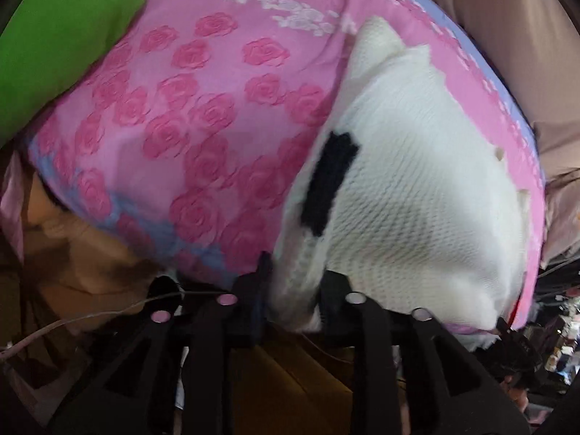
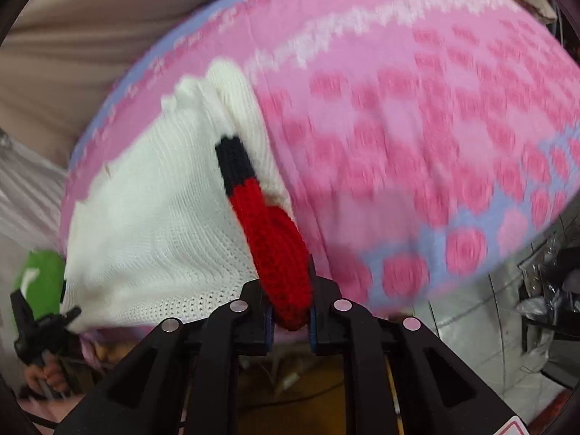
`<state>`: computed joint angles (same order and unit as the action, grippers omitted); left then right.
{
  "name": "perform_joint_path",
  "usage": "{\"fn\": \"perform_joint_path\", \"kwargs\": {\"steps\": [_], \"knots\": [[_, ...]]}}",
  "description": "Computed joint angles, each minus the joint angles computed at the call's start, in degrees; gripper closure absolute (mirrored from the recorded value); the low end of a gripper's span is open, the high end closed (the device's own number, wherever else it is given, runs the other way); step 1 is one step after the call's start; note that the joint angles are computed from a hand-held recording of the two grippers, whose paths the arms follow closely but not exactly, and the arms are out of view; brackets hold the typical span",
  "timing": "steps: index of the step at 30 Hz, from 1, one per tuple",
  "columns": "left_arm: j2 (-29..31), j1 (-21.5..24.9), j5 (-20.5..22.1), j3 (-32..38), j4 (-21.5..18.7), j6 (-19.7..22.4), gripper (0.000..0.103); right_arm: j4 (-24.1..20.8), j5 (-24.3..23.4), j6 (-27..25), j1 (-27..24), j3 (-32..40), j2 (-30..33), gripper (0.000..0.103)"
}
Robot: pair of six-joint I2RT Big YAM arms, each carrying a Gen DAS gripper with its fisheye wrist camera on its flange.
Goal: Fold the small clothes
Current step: 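Lift the hem with both grippers and fold it toward the collar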
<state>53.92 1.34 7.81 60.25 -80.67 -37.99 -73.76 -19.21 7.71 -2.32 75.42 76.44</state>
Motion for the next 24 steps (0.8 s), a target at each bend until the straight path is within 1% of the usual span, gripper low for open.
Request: {"fn": "perform_joint_path", "kwargs": {"steps": [1, 2, 3, 4, 5, 6, 7, 8, 9, 10, 11, 12, 13, 14, 15, 16, 17, 18, 19, 20, 22, 24], "knots": [[-0.4, -0.7, -1.5, 0.6, 0.3, -1.1, 0.074, -0.7, 0.9, -0.9, 0.1, -1.3, -0.3, 0.083], [-0.8, -1.2, -3.2, 1.9, 1.4, -1.5, 0.074, -0.4, 1.5, -0.6, 0.1, -2.0, -0.8, 0.074], [-1.0, -1.6, -4.9, 3.2, 2.9, -1.4, 0.067, -0.1, 1.9, 0.3, 0.3, -1.6, -1.1, 0.073], [-0.6, -2.0, -7.2, 5.3, 5.0, -0.3, 0.053, 1.1, 3.2, 1.0, 0.9, -0.3, -1.3, 0.073], [0.2, -2.0, -8.5, 6.5, 6.6, 0.8, 0.046, 2.8, 4.6, 0.8, 1.5, 0.9, -1.5, 0.069], [1.6, -1.9, -9.5, 8.0, 8.6, 2.4, 0.040, 5.2, 5.7, 0.8, 2.3, 2.8, -1.3, 0.059], [3.8, -1.5, -9.5, 9.7, 10.2, 4.2, 0.038, 6.8, 5.5, 1.0, 2.8, 4.4, -0.5, 0.054], [5.6, -1.3, -8.5, 10.8, 11.3, 5.0, 0.036, 7.9, 4.8, 1.1, 3.3, 6.4, 0.8, 0.050], [7.9, -1.0, -7.0, 11.9, 12.9, 5.8, 0.036, 9.1, 4.0, 1.2, 4.1, 9.0, 3.0, 0.050], [10.8, -1.0, -6.9, 13.1, 14.6, 6.2, 0.036, 9.7, 3.9, 1.5, 5.1, 11.0, 5.0, 0.050], [12.3, -1.0, -6.2, 13.4, 15.5, 6.5, 0.036, 10.2, 4.3, 1.6, 6.3, 13.3, 7.5, 0.049], [14.0, -0.9, -5.7, 13.8, 15.4, 6.6, 0.037, 10.9, 5.5, 1.5, 7.7, 15.4, 10.1, 0.047], [16.9, -1.0, -5.8, 15.0, 14.3, 5.4, 0.045, 11.1, 6.6, 1.4, 8.8, 16.7, 12.0, 0.046], [17.9, -0.4, -3.7, 14.7, 15.0, 5.8, 0.050, 10.7, 7.8, 1.0, 9.4, 18.1, 13.9, 0.046], [19.1, -0.3, -2.3, 14.8, 15.3, 6.1, 0.066, 9.9, 8.8, 1.2, 9.9, 19.8, 16.1, 0.046], [20.8, -0.4, -2.6, 15.4, 14.5, 6.4, 0.096, 8.9, 8.9, 1.4, 10.3, 21.3, 18.2, 0.046], [20.9, 0.0, -2.4, 15.2, 14.1, 6.2, 0.096, 8.7, 8.7, 1.6, 10.6, 21.8, 19.3, 0.046], [20.0, 0.5, -1.5, 14.6, 15.9, 4.3, 0.096, 8.8, 7.7, 1.4, 10.9, 22.2, 20.1, 0.064], [18.8, 0.9, -1.0, 14.3, 17.9, 2.9, 0.096, 9.5, 6.1, 1.1, 10.9, 22.1, 20.3, 0.086], [18.3, 1.2, -1.0, 14.8, 18.7, 2.8, 0.096, 9.4, 4.0, 0.8, 10.8, 22.5, 20.3, 0.096], [17.5, 1.5, -2.5, 16.8, 19.0, 3.7, 0.096, 13.4, 1.1, 2.6, 10.1, 21.4, 17.7, 0.096], [18.8, 1.4, -4.8, 18.5, 18.6, 4.5, 0.096, 16.3, -0.5, 4.9, 9.1, 21.9, 15.8, 0.097]]}}
